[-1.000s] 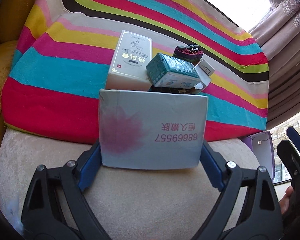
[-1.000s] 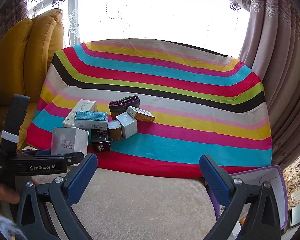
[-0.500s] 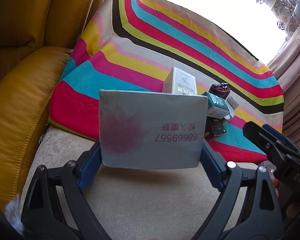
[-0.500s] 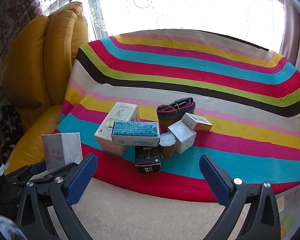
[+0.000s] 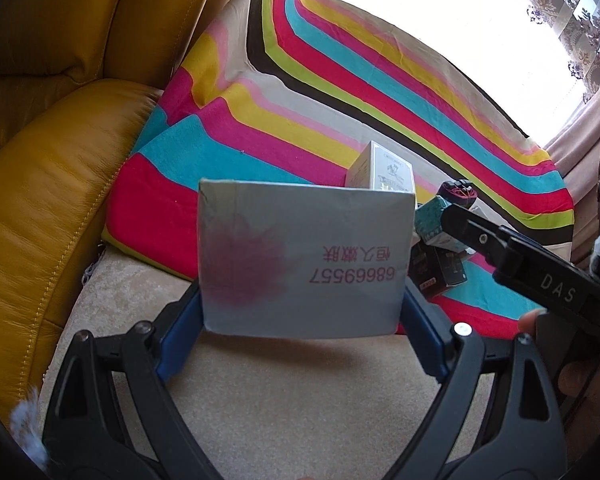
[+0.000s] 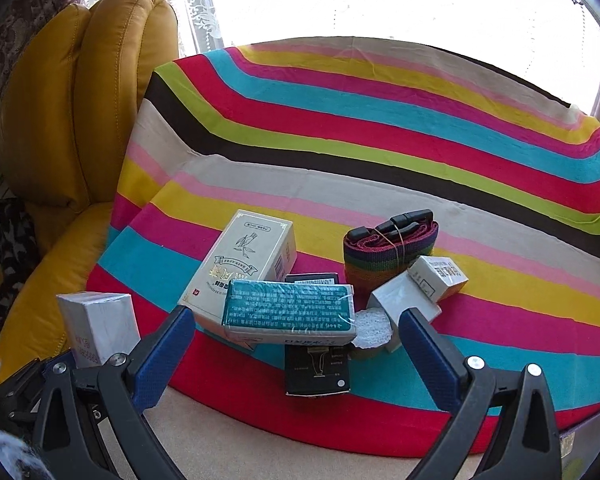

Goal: Organize objects
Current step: 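Grasp the teal printed box with right tool while left tool holds the white box, then carry both boxes into the purple storage box and open both tools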

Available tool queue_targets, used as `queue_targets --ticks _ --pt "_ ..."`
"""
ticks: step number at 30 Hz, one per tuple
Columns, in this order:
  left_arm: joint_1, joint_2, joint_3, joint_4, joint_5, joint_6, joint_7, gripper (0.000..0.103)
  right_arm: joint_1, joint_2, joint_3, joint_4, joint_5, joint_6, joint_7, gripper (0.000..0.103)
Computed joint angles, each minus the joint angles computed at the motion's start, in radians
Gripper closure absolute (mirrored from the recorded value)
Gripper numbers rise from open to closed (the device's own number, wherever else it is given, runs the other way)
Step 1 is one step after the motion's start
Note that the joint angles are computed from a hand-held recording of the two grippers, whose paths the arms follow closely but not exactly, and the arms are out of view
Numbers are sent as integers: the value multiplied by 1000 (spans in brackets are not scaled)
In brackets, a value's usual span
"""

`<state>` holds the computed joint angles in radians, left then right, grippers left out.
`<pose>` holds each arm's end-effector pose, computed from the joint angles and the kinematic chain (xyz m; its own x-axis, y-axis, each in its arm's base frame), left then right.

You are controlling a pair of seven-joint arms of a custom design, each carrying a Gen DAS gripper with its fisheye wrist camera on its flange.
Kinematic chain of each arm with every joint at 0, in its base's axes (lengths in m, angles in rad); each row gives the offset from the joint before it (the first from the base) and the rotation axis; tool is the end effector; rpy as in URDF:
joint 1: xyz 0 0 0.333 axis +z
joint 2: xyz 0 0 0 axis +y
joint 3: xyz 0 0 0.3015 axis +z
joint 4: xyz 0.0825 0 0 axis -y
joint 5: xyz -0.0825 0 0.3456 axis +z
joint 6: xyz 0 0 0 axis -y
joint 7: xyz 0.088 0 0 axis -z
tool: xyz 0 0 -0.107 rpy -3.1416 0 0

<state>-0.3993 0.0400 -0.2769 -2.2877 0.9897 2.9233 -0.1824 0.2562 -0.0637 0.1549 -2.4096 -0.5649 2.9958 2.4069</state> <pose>0.3699 -0.3631 0.3952 0.0465 -0.9334 0.3557 -0.7994 -0.2483 -0.5470 0.4381 0.2335 0.4156 0.1452 -0.9842 -0.1016 -0.7846 -0.0520 -0.6179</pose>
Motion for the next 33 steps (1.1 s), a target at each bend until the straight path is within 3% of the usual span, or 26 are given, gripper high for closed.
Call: queue_targets --ticks 6,8,10,15,20,27,33 --pt "-2 2 -1 2 7 -2 -5 11 21 47 -23 39 22 -24 -40 1" --pt "-2 4 0 3 5 -3 -3 11 35 59 -34 46 48 -34 -64 7" --pt "-4 3 -1 5 4 -9 -1 11 49 65 -43 49 81 -42 -96 29" --pt "-15 3 -8 15 13 -45 -2 11 53 38 -51 46 -148 -61 103 29" --pt "-24 5 -15 27 12 -76 14 11 14 -41 -6 8 -369 -118 325 29" --pt "-52 5 -32 53 18 -136 53 11 -41 -179 64 -97 -444 -191 450 29" --pt "-78 11 -47 84 8 -191 109 11 -88 -321 112 -219 -392 -215 464 29"
